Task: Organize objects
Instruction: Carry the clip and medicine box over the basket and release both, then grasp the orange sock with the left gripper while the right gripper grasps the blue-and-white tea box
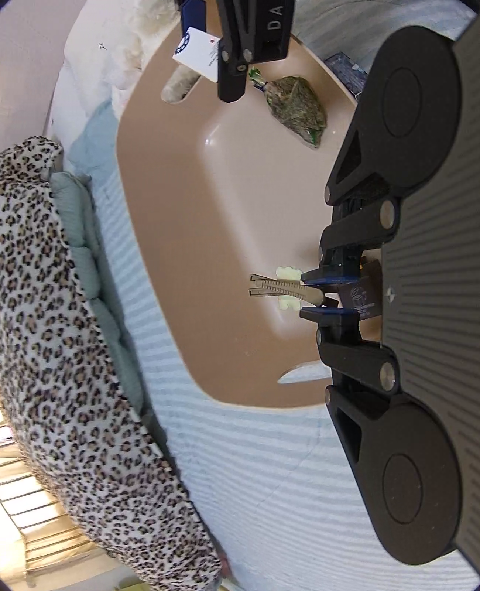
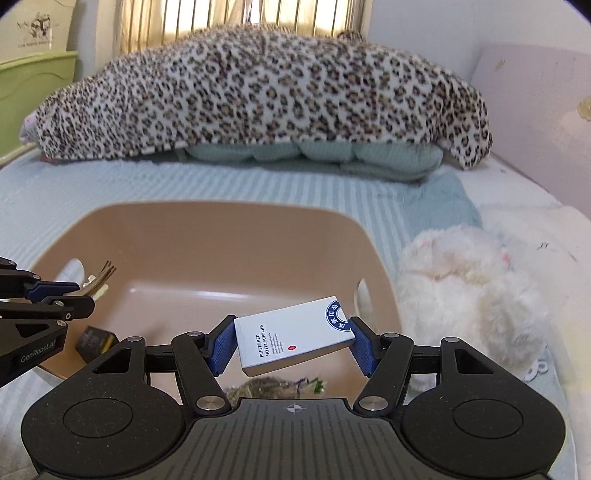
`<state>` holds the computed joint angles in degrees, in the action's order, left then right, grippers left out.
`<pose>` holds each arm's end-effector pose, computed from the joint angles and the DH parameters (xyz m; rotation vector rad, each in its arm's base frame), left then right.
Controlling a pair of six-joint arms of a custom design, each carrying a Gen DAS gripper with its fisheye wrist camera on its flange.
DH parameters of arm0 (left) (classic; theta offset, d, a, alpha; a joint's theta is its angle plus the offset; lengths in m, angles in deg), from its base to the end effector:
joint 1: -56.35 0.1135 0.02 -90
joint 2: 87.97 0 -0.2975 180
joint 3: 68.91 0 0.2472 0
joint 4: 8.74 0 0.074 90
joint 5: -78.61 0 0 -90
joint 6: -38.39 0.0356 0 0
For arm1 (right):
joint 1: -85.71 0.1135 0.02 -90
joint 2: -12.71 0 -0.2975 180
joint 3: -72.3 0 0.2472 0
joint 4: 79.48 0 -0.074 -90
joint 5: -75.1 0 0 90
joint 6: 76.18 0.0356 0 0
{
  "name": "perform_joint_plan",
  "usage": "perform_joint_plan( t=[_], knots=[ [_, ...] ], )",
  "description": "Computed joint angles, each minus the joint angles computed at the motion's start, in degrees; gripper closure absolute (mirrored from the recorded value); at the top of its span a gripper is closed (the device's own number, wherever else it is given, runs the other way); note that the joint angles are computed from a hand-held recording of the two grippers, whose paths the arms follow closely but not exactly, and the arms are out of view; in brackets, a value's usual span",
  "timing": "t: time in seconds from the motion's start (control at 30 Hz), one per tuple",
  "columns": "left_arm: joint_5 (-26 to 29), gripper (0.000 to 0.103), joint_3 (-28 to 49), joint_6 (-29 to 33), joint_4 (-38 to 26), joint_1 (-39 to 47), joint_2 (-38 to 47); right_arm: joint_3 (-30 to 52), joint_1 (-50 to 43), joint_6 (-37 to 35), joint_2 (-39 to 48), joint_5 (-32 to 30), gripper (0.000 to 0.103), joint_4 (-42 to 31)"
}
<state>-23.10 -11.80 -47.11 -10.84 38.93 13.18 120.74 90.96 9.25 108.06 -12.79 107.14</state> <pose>0.3177 -0.0921 0.1550 0.3525 2.3321 0.1334 0.2991 0.0262 0.1583 -0.1753 2.2669 -0.0356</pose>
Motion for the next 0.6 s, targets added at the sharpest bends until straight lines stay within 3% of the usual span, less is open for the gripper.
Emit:
perform_joint_plan(
  t=[0.2,0.3,0.6],
  knots=[
    [4.0,0.084,-2.2,-1.2,-1.8,1.4,-4.5,-1.3,-0.2,0.7,-0.1,0.2,0.033,-0.1],
    [2.5,0.034,-4.4,-0.8,-2.3,1.3,-9.4,-2.8,-0.7,2.4,-3.2,-0.6,0.027,-1.1],
    [3.7,0.029,-8.6,0.4,-8.8,3.5,-22.8,-7.5,-1.1,4.8,-16.0,-1.8,0.014,-6.9]
  ],
)
